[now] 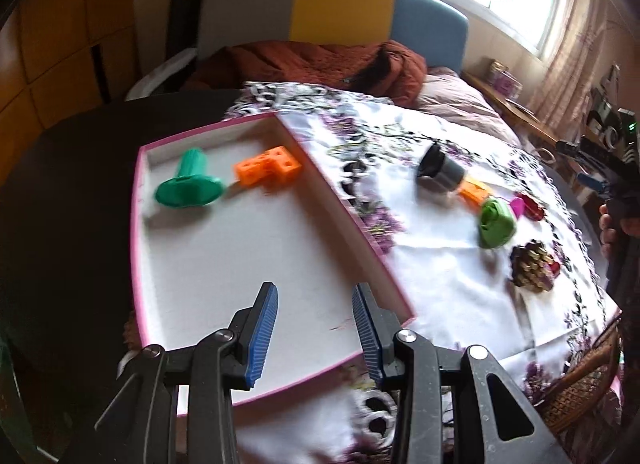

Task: Organize rigid objects
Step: 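Grasp the green-and-white bottle with the left gripper while the right gripper moves to the red cylinder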

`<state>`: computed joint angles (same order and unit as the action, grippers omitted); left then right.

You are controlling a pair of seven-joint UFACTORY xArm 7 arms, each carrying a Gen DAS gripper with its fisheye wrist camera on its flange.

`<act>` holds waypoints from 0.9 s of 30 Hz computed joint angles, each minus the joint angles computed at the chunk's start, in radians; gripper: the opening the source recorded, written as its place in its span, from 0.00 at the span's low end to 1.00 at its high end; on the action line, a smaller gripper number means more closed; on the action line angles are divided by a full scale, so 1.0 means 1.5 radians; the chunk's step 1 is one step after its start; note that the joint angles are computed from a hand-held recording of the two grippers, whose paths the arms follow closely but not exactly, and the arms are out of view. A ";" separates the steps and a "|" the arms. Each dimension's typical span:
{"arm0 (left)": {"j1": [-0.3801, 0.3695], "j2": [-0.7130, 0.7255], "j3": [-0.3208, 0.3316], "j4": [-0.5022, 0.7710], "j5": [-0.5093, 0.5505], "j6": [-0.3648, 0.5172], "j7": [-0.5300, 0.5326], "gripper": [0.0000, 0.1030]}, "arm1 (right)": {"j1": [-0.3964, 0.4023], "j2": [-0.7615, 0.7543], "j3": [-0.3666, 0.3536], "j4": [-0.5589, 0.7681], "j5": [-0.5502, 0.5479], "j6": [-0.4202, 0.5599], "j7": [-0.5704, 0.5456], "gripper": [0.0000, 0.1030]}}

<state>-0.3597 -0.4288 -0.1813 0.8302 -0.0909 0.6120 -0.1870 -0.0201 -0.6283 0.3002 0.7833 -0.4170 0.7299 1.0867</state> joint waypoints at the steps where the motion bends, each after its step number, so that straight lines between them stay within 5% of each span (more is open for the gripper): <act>1: -0.004 0.007 -0.003 0.009 0.001 0.002 0.003 0.38 | -0.011 -0.013 -0.007 -0.015 -0.002 0.005 0.011 0.93; 10: -0.076 0.141 -0.019 0.134 -0.067 0.017 0.087 0.39 | -0.065 -0.120 -0.061 -0.132 0.069 0.009 0.116 0.93; 15: -0.104 0.244 -0.038 0.237 -0.122 0.036 0.144 0.60 | -0.065 -0.111 -0.057 -0.128 0.084 0.006 0.103 0.93; 27: -0.143 0.498 -0.061 0.523 -0.064 0.136 0.118 0.63 | -0.058 -0.097 -0.070 -0.137 0.118 -0.020 0.078 0.93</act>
